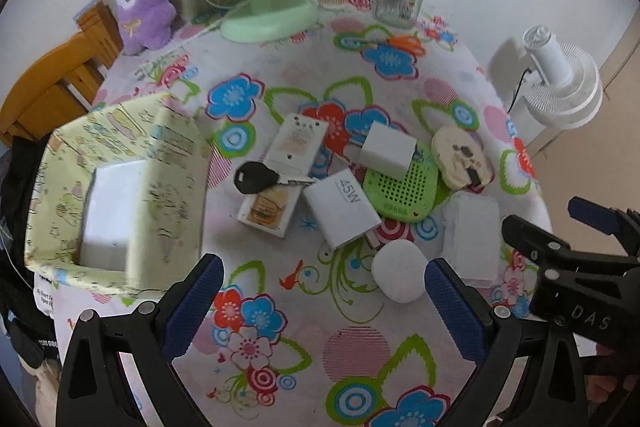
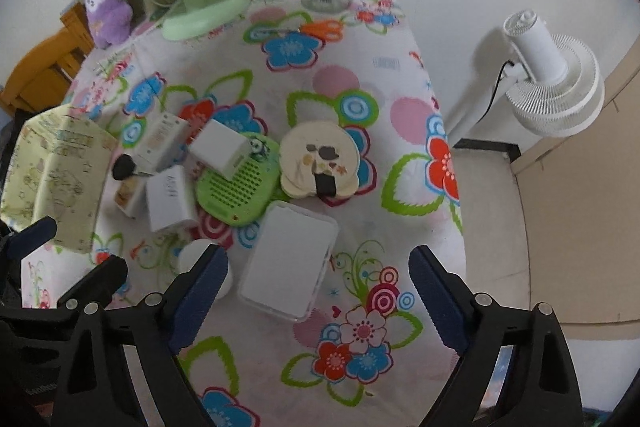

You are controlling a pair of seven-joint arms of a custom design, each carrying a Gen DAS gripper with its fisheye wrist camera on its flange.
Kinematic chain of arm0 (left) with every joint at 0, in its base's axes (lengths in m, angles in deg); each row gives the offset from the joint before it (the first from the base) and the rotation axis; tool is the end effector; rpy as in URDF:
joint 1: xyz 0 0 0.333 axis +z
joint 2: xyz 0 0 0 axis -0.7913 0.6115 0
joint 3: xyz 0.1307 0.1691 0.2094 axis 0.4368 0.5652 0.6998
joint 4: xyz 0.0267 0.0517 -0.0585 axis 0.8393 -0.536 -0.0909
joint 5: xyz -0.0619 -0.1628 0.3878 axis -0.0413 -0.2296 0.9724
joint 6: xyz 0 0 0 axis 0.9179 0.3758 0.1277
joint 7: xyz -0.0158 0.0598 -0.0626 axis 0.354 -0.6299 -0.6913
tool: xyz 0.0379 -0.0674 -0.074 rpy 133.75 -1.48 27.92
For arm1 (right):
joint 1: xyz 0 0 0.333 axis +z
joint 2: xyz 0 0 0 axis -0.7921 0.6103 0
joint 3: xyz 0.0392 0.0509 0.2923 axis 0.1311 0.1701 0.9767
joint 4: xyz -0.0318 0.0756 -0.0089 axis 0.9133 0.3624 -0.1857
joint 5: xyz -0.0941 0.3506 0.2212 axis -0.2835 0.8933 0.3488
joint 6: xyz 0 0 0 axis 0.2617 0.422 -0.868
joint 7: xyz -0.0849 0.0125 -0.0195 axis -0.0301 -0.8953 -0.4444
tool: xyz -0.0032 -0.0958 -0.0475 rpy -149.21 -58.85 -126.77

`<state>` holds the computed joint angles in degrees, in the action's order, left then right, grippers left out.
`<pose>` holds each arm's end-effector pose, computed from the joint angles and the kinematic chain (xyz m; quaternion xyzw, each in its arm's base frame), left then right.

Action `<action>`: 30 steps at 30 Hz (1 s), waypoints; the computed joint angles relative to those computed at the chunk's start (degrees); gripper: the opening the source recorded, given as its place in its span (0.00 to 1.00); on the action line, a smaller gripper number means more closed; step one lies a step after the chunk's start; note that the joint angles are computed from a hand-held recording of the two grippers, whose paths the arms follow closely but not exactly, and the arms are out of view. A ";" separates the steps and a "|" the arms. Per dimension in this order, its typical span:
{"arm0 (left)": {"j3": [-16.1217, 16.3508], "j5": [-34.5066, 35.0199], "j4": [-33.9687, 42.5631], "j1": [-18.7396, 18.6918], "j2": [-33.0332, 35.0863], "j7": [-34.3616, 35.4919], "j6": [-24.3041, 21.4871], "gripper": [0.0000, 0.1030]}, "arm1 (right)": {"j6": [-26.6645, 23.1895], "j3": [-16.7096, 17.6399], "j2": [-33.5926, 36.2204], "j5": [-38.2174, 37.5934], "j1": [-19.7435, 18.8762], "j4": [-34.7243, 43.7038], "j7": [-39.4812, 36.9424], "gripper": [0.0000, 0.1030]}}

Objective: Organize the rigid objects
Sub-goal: 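Grasp the clear plastic box with the right tool while the left tool grasps the white round puck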

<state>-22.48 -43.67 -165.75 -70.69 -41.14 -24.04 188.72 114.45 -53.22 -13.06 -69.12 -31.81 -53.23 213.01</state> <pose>0.5382 -0.3475 0.4722 -0.6456 0.7405 -0.1463 0.1156 0.5422 0.2745 0.4537 -0.6872 0.7039 -0.1253 0.1284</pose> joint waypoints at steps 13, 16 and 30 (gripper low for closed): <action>-0.59 -1.91 2.35 -1.13 6.82 -1.46 0.67 0.99 | 2.41 -1.45 4.73 4.52 -0.46 0.54 -4.21 0.90; -0.61 -1.56 3.21 -1.55 8.08 -1.59 0.39 0.99 | 2.71 -1.52 5.86 6.12 -0.27 0.96 -5.75 0.90; -0.72 -1.98 5.47 -2.35 11.10 -2.14 -1.16 0.96 | 1.01 -2.02 10.52 11.49 0.82 4.33 -11.52 0.67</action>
